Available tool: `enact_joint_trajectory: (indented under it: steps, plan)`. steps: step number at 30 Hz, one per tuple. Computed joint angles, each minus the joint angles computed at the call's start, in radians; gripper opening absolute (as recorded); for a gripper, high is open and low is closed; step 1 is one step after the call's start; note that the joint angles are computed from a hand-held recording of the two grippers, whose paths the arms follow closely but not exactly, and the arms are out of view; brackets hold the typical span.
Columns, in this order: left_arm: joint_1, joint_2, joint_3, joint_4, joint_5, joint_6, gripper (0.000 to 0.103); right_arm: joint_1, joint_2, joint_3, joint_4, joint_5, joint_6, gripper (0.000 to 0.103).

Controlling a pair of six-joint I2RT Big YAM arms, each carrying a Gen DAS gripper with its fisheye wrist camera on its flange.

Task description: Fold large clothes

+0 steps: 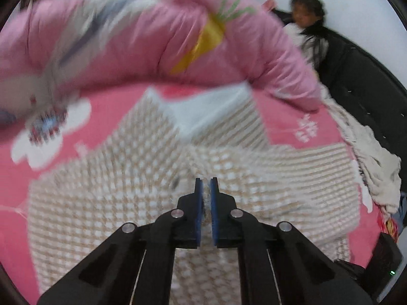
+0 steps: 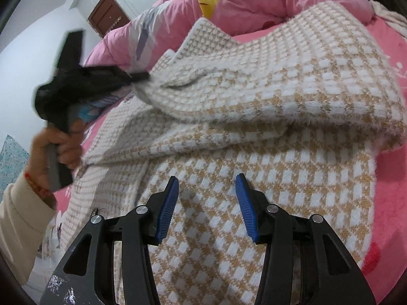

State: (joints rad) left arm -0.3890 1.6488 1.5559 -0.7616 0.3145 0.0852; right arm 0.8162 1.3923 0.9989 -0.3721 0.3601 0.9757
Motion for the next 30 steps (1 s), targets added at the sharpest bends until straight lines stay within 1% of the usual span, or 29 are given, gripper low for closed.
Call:
enact_joint_trajectory:
  steps: [2,4,6,7,8,9,10,13,15,16,17,18,19,20,21,22,23,24,25,27,28,30]
  plan:
    - [0.002,-0.069,-0.031,0.035,0.011,0.015,0.006,0.001,0.004,0.005,-0.017,0.003,0.004,0.045]
    - [0.031,-0.141,-0.055,0.055,0.030,0.026,0.006,0.015,0.007,0.041,-0.098,0.021,0.012,0.045]
    - [0.094,-0.205,-0.063,0.064,0.074,0.030,0.005,0.039,0.016,0.090,-0.203,0.038,0.014,0.047]
    - [0.127,-0.227,-0.071,0.067,0.087,0.040,0.005,0.056,0.013,0.104,-0.236,0.042,0.015,0.049]
    - [0.163,-0.254,-0.092,0.092,0.078,0.047,0.005,0.069,0.009,0.107,-0.246,0.042,0.012,0.053]
    - [0.196,-0.272,-0.116,0.108,0.079,0.057,0.005,0.088,0.002,0.111,-0.258,0.042,0.007,0.055]
    - [0.232,-0.280,-0.138,0.117,0.077,0.065,0.005,0.104,0.000,0.117,-0.275,0.047,0.006,0.056]
    - [0.308,-0.235,-0.176,0.094,0.060,0.087,0.006,0.146,0.004,0.144,-0.355,0.053,0.015,0.057]
    - [0.346,-0.171,-0.208,0.056,0.029,0.116,0.006,0.160,0.007,0.168,-0.421,0.046,0.030,0.057]
    - [0.358,-0.152,-0.219,0.046,0.030,0.122,0.006,0.160,0.005,0.177,-0.444,0.041,0.030,0.057]
    - [0.380,-0.120,-0.226,0.016,0.063,0.126,0.008,0.161,0.001,0.187,-0.469,0.042,0.030,0.057]
    - [0.395,-0.108,-0.229,0.002,0.095,0.118,0.010,0.160,-0.010,0.199,-0.498,0.050,0.025,0.057]
    - [0.414,-0.105,-0.234,0.006,0.143,0.094,0.012,0.155,-0.024,0.204,-0.507,0.059,0.016,0.059]
    - [0.432,-0.112,-0.241,0.017,0.187,0.076,0.015,0.145,-0.040,0.206,-0.506,0.069,0.007,0.064]
    - [0.442,-0.117,-0.241,0.028,0.210,0.062,0.018,0.127,-0.071,0.201,-0.498,0.083,0.001,0.068]
    - [0.451,-0.120,-0.237,0.040,0.245,0.048,0.026,0.107,-0.090,0.196,-0.490,0.086,-0.003,0.069]
    - [0.453,-0.120,-0.228,0.041,0.271,0.038,0.038,0.077,-0.112,0.188,-0.473,0.086,-0.004,0.069]
    - [0.447,-0.113,-0.211,0.038,0.289,0.028,0.043,0.046,-0.127,0.168,-0.447,0.077,-0.008,0.070]
    - [0.438,-0.104,-0.200,0.033,0.285,0.025,0.046,0.010,-0.137,0.158,-0.429,0.063,-0.002,0.070]
    - [0.398,-0.060,-0.141,-0.035,0.234,0.048,0.046,-0.074,-0.141,0.134,-0.400,0.027,0.040,0.070]
    - [0.369,-0.036,-0.114,-0.059,0.166,0.056,0.046,-0.114,-0.139,0.121,-0.382,0.002,0.065,0.070]
    - [0.344,-0.006,-0.076,-0.096,0.057,0.061,0.046,-0.190,-0.121,0.095,-0.332,-0.067,0.118,0.069]
